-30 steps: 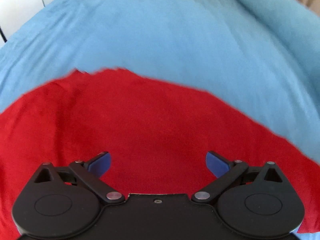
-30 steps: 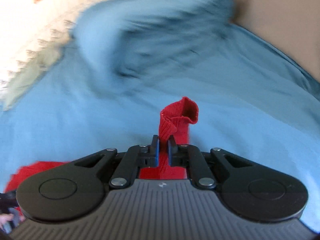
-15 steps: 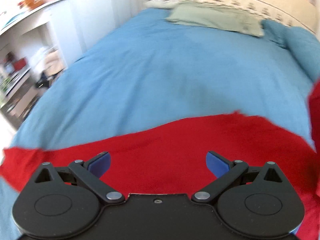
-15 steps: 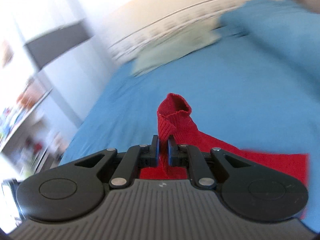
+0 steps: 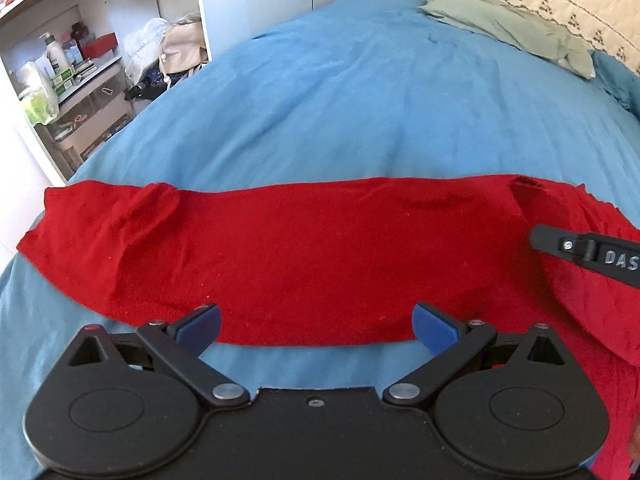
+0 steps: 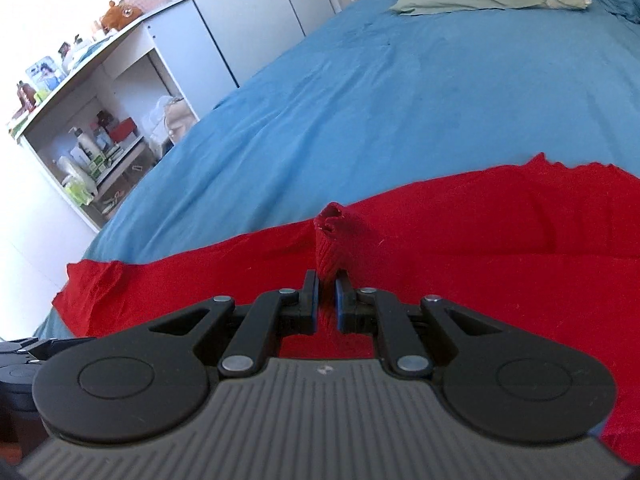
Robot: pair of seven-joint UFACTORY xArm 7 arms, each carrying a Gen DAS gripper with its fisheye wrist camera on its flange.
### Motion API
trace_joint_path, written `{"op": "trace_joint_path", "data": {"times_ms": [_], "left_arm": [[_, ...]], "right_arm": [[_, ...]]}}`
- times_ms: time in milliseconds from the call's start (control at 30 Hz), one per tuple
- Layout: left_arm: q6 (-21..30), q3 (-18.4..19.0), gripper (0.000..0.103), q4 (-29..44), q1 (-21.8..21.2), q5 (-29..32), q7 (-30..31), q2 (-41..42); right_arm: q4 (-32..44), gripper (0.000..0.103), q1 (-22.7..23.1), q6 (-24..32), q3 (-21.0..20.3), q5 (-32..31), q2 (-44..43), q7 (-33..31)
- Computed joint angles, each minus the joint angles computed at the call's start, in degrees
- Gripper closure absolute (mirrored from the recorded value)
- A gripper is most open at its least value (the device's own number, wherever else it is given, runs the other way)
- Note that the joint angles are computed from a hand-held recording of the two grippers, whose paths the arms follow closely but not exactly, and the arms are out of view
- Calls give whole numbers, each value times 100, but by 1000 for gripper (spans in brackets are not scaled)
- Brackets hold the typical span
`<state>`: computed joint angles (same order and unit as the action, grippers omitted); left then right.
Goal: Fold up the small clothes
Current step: 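Carry the held sleeve across the sweater body and open the right gripper, then move the left gripper toward the other sleeve cuff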
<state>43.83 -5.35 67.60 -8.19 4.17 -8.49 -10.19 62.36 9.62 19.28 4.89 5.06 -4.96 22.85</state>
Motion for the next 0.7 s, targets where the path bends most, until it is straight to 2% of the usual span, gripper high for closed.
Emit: {"op": "trace_joint_path", "data": {"times_ms": [200,267,300,333,367,400,433,500,600,700], "left_arm": [[-157,47,0,30,28,12,123,115],[-161,57,0,96,35,22,193,162],[-151,55,0,137,33,25,225,174],[-141,46,0,181,28,38,247,180],[-119,33,0,229,22,58,251,185],[-105,23,0,287,8,57,277,192],[-97,13,0,350,-13,39,320,202],[-77,-25,0,478,-75,0,414,231],[-53,-115,0,697,-250,-191,621,333],[-21,-247,0,924,-501,-487,813,529]], "right_arm": [[157,79,135,222,25,317,203,-284],[186,74,165,306,-6,764,235,-676],[84,68,182,258,-34,1122,153,-942],[0,49,332,185,-189,1366,64,-1089],[-128,38,243,79,-118,1370,-64,-1037],[-304,26,3,-50,83,1134,-236,-788],[-533,24,-22,-169,44,713,-472,-402],[-873,24,-231,-66,75,234,-939,-5],[-1494,24,-900,477,280,-793,-1984,813],[-2077,24,-1267,1140,100,-1080,-3044,1102]]}}
